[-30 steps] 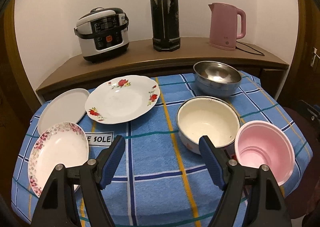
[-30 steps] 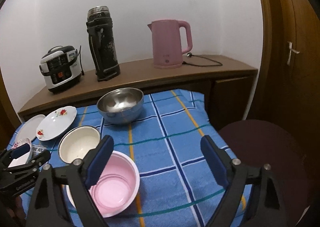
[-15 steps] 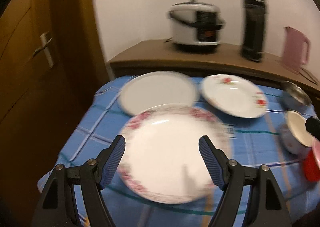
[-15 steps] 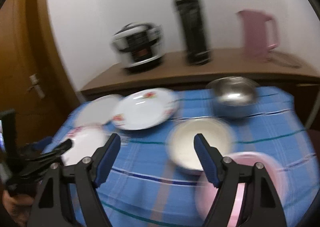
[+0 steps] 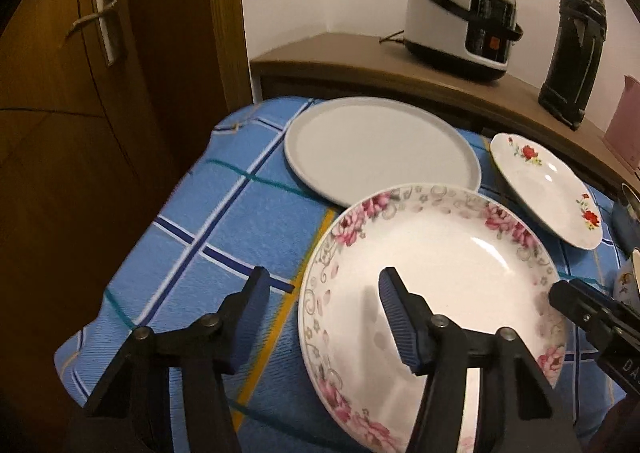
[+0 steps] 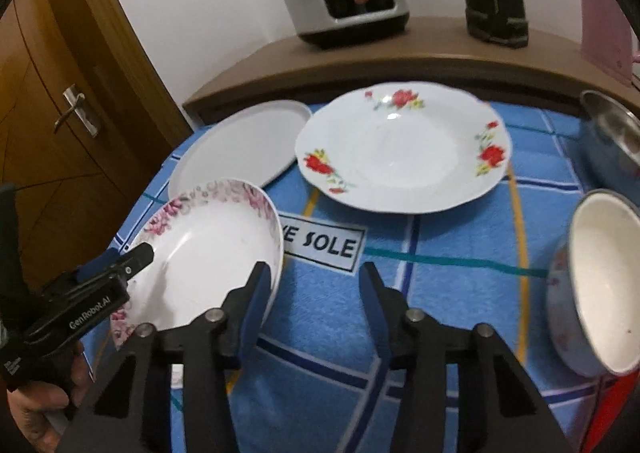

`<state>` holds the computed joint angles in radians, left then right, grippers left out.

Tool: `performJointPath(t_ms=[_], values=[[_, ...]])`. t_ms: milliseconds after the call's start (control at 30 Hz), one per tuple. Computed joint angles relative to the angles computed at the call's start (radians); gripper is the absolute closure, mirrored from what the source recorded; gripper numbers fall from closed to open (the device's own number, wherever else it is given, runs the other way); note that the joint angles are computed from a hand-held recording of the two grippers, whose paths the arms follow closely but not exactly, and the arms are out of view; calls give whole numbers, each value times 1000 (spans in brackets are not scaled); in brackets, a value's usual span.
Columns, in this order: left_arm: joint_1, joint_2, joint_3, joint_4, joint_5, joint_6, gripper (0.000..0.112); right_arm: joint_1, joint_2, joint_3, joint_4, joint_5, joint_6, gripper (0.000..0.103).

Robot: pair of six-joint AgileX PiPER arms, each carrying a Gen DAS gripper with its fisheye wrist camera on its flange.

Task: Organize plates and bowls
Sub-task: 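Close the right tool on the floral plate rim while the left tool grips beside it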

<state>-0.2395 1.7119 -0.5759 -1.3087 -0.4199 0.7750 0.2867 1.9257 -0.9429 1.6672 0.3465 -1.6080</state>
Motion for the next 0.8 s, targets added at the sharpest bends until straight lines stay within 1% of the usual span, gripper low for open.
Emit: performJointPath(t_ms=[100,200,233,300,367,467,500,600,800], values=[[14,18,-6,26,14,-17,53,19,26,-30,-45,-2,45,63],[32,33,-12,66,31,-46,63,26,53,-58,-90,13,92,70],[41,34,-8,120,39,-94,64,32,61,-66,-107,8,109,71],[46,40,-10,146,41,-113,65,42,71,-70,-72,-1,73,73],[46,46,-14,158,38,-117,66,48,79,-80,-81,2,76,77],[57,49,-11,243,50,-187,73,61,88,-88,-63,-4,51,79],[56,50,-13,244,49,-188,73,61,92,-90,-55,4,40,82],[63,52,-11,278,52,-221,73,64,97,-95,-63,12,36,86],[54,55,-20,226,45,-187,73,68,100,-96,-55,-1,20,86]])
